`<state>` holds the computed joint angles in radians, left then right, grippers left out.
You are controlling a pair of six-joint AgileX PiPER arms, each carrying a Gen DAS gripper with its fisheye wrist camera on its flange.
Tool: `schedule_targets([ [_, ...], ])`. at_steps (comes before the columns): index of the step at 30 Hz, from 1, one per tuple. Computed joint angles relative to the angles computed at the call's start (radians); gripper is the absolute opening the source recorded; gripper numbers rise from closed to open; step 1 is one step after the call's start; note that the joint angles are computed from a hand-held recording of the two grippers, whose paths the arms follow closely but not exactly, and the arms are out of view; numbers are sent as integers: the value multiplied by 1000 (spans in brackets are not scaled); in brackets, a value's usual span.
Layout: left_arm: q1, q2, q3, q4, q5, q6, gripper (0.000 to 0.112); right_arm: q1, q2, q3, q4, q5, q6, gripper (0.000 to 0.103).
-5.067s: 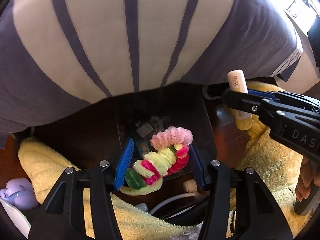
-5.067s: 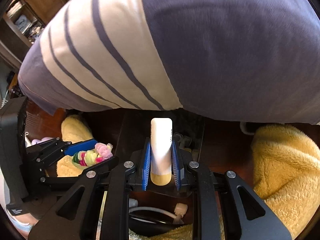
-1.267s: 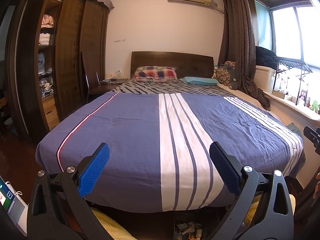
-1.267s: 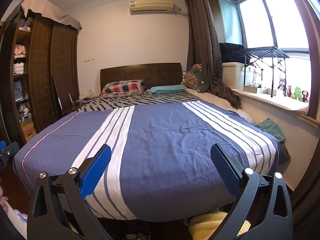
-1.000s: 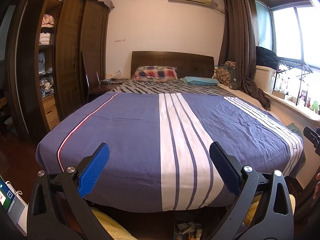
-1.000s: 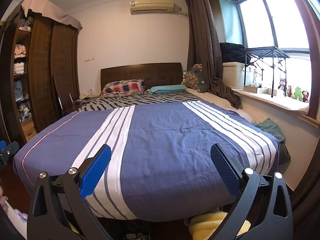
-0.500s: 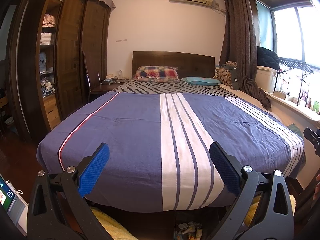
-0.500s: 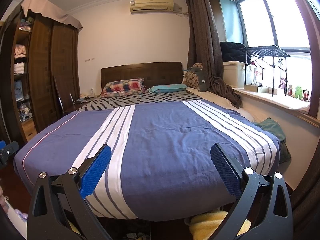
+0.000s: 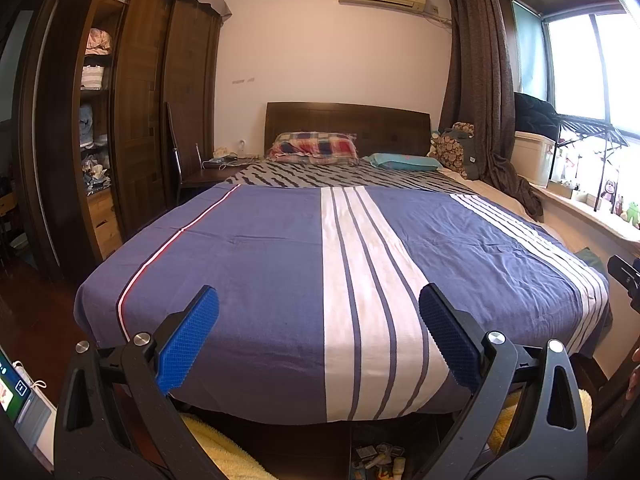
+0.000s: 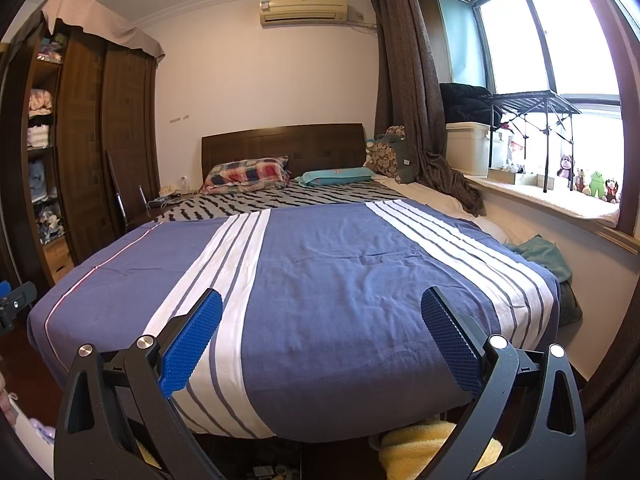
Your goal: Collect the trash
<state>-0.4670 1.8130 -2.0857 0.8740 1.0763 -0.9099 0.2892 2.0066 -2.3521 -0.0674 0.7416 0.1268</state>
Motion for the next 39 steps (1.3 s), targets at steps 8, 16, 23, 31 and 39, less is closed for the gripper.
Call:
schedule_targets([
  [8,-1,1,0,3,1,4,95,2,3,-6,-3,6,2,100],
  [16,11,1,-8,-19,-9,4,95,5,12,-20,-5,18,0,100],
  [23,8,17,-38,-9,27,-4,95,7,22,-35,-6,31,3,100],
  [31,14,-1,-9,-22,-1,-4,95,12,43,-79,-2,60,0,100],
  [39,20,-1,-17,-33,0,-2,95,13,39,-69,-5,51,3,100],
])
